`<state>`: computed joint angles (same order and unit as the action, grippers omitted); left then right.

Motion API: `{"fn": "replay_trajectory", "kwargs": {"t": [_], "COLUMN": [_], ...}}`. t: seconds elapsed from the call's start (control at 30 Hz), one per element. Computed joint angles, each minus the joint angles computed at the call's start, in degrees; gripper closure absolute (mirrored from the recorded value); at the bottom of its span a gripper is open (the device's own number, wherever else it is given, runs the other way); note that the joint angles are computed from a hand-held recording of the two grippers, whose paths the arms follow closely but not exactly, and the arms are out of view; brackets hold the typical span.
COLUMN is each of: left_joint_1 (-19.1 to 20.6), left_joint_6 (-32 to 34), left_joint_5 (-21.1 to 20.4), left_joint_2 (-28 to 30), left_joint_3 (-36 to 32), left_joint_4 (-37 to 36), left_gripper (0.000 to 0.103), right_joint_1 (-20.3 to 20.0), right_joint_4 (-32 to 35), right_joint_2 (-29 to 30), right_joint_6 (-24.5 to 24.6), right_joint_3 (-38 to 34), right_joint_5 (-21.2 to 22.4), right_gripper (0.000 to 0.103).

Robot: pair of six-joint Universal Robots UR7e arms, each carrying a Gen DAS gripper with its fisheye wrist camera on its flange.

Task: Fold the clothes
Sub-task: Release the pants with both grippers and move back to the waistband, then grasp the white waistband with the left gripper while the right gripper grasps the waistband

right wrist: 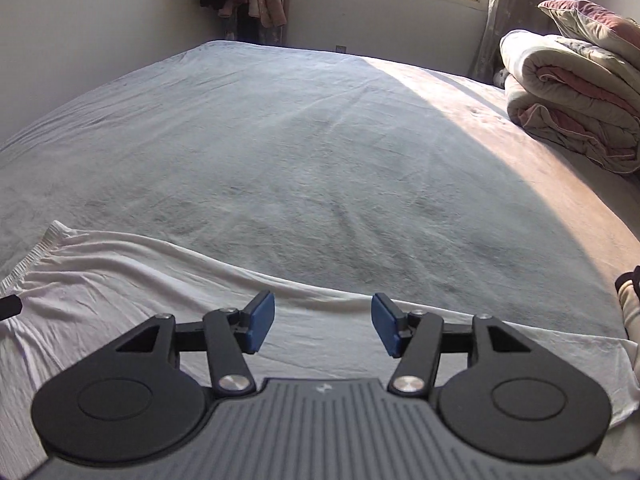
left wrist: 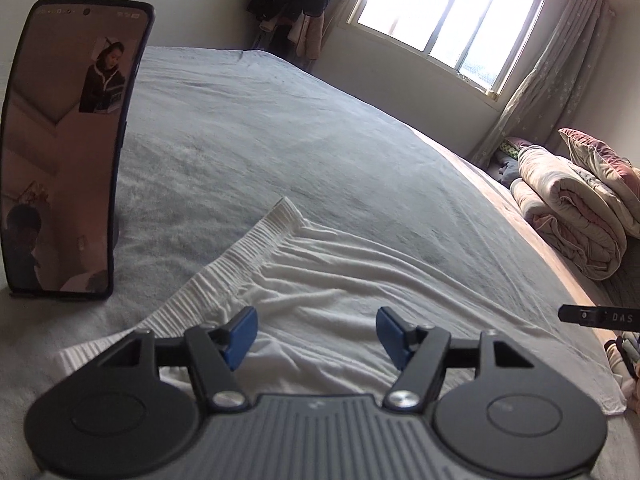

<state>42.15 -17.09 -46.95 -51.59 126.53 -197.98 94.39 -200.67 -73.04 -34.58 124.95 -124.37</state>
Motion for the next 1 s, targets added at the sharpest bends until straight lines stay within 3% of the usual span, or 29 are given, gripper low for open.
{"fn": "replay_trajectory", "kwargs": {"t": [0.2, 0.43, 0.73, 1.0], "left_joint_1": [0.8, 3.6, 4.4, 4.9], "left_joint_6": [1.4, 1.1, -1.7, -3.2], "left_joint_5": [-3.3, -5.9, -5.6, -4.2], "left_joint_2": [-1.3, -1.4, -4.3, -5.6], "left_joint_3": [0.9, 0.2, -0.1, -0.2], "left_joint_4": [-1.5, -2.0, 5.9, 9.2], "left_gripper": [0.038, 0.062, 0.089, 0.098], "right_joint_1": [3.1, 5.3, 5.8, 4.9], "right_joint_4": [4.1, 7.3, 10.8, 12.5], "right_joint_2": [5.7, 12.1, 19.6, 22.6], "right_joint_6": [-2.3, -6.9, -11.5, -12.0], "right_joint_3": [-4.0, -8.9, -16.7, -19.7], "right_joint_5": [2.2, 3.1, 1.6, 0.4], "right_gripper": [0.045, 0.044, 0.041, 0.041]}}
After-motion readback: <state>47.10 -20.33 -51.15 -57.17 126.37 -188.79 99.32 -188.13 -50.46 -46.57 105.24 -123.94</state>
